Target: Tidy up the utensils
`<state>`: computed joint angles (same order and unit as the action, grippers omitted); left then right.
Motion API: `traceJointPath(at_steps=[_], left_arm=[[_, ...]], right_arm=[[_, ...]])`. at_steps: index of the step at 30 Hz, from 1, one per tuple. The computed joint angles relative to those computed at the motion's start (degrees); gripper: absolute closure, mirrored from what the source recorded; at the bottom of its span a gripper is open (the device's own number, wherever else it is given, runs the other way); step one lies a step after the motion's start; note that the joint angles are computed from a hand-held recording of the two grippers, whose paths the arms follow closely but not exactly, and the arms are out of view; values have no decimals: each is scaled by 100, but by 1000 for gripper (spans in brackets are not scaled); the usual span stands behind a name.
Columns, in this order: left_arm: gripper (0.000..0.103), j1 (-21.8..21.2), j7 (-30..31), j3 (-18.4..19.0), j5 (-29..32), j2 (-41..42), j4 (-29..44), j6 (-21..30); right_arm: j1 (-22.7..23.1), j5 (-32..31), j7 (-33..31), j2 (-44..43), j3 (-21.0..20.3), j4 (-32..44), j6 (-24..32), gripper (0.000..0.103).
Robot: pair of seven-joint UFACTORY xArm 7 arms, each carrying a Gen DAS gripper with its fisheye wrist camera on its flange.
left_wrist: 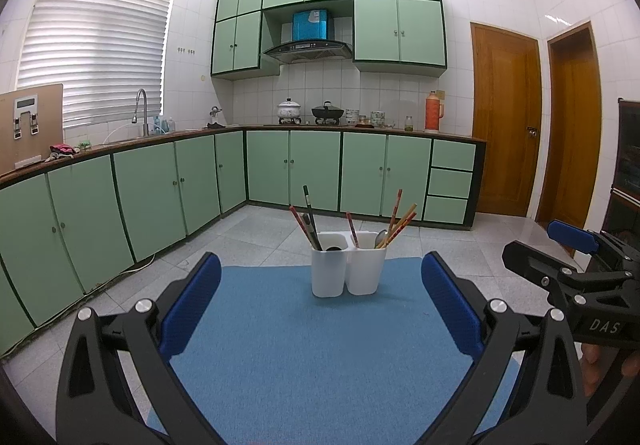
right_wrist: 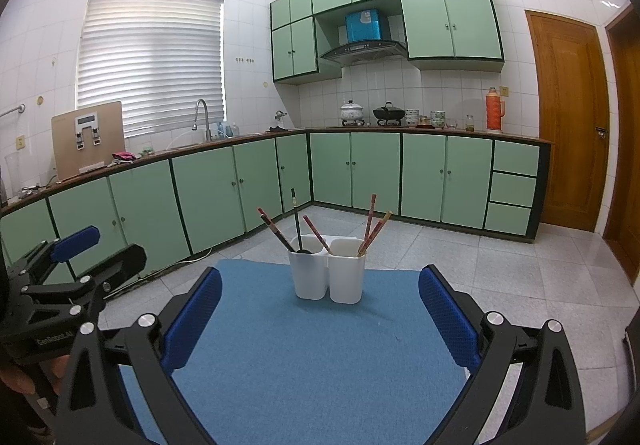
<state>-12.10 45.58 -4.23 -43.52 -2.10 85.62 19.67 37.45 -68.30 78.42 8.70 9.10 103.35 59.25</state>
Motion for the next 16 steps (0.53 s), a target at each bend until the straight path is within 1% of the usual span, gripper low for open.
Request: traceJointPath(at_steps=[4,12,16], left_arm=[[6,-4,-98,-21,77,50,48,-17],[6,23,-74,-29,24,51,21,3],[6,23,-191,-54,117,72,36,-12]], right_arm=[[9,5,-5,14,0,17,14,6],[-4,5,13,-3,1,-33,-7,6],[-13,6,16,-1,-2,-39,-19,6]])
